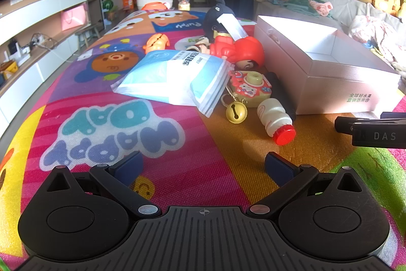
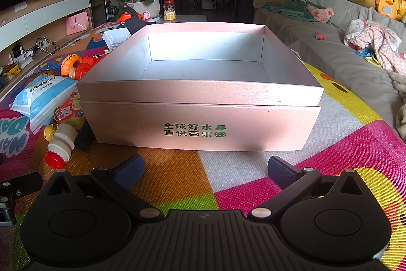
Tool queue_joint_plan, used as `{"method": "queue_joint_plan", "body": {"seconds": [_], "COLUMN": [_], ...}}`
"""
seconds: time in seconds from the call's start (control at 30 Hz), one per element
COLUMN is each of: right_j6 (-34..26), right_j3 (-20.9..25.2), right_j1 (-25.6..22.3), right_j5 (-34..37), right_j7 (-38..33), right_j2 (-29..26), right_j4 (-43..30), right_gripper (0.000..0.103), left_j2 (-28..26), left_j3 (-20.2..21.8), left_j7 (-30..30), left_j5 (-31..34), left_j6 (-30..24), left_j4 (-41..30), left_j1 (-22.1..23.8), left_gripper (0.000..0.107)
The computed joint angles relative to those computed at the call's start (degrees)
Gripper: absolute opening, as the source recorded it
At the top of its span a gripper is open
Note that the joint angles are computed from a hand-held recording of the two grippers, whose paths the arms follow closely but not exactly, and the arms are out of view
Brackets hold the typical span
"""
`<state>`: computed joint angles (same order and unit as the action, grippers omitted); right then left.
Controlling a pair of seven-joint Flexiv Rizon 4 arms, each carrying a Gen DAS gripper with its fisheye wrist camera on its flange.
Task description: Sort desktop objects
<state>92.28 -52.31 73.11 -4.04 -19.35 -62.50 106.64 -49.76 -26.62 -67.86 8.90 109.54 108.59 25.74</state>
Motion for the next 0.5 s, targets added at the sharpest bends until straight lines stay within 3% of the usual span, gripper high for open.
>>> {"method": "queue_joint_plan", "body": {"seconds": [0.5], "right_j6": [0.0], "right_j3": [-0.1], "right_j1": [0.2], "right_j5": [0.1], "right_j7": [0.2], "right_j2": [-0.3], "right_j4": [-0.1], "right_gripper": [0.103], "left_j2": [0.0], "left_j3": [-0.1], "left_j7": [0.0], "left_j5": [0.1], "left_j6": [0.0], "left_j4": [0.0], "left_j1": [0.1], "left_gripper": [0.103]}}
